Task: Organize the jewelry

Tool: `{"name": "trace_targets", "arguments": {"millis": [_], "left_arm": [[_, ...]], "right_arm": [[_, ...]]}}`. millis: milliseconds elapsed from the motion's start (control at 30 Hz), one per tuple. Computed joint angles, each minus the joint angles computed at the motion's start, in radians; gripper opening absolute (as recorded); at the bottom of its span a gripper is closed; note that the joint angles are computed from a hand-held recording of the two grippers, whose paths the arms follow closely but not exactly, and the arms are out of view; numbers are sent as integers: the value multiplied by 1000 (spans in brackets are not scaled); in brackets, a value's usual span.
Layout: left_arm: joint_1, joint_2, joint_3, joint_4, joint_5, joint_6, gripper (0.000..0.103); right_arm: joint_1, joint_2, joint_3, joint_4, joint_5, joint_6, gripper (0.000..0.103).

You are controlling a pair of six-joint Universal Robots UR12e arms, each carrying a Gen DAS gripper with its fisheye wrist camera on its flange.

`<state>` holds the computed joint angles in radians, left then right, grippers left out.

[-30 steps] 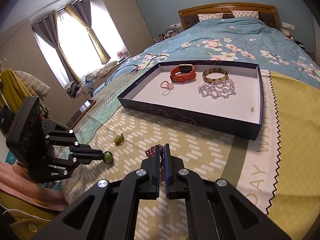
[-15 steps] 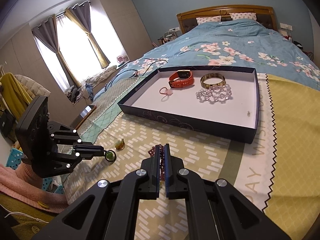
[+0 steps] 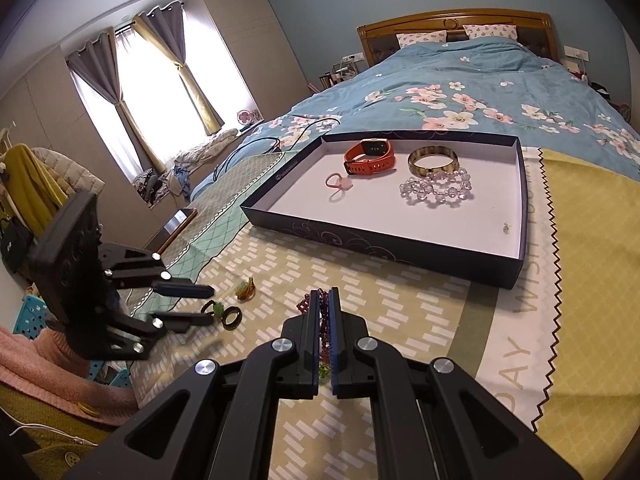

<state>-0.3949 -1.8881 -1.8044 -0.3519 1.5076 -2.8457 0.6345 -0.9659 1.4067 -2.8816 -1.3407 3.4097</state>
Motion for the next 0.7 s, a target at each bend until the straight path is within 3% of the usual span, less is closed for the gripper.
{"name": "trace_targets", "arguments": {"millis": [333, 700], "left_arm": [[-18, -34, 29, -8, 62, 33, 28], [23, -13, 3, 3, 39, -81, 29]], "right_arm": [[1, -3, -5, -5, -6, -6, 3], [1, 1, -8, -1, 2, -1, 3]]}}
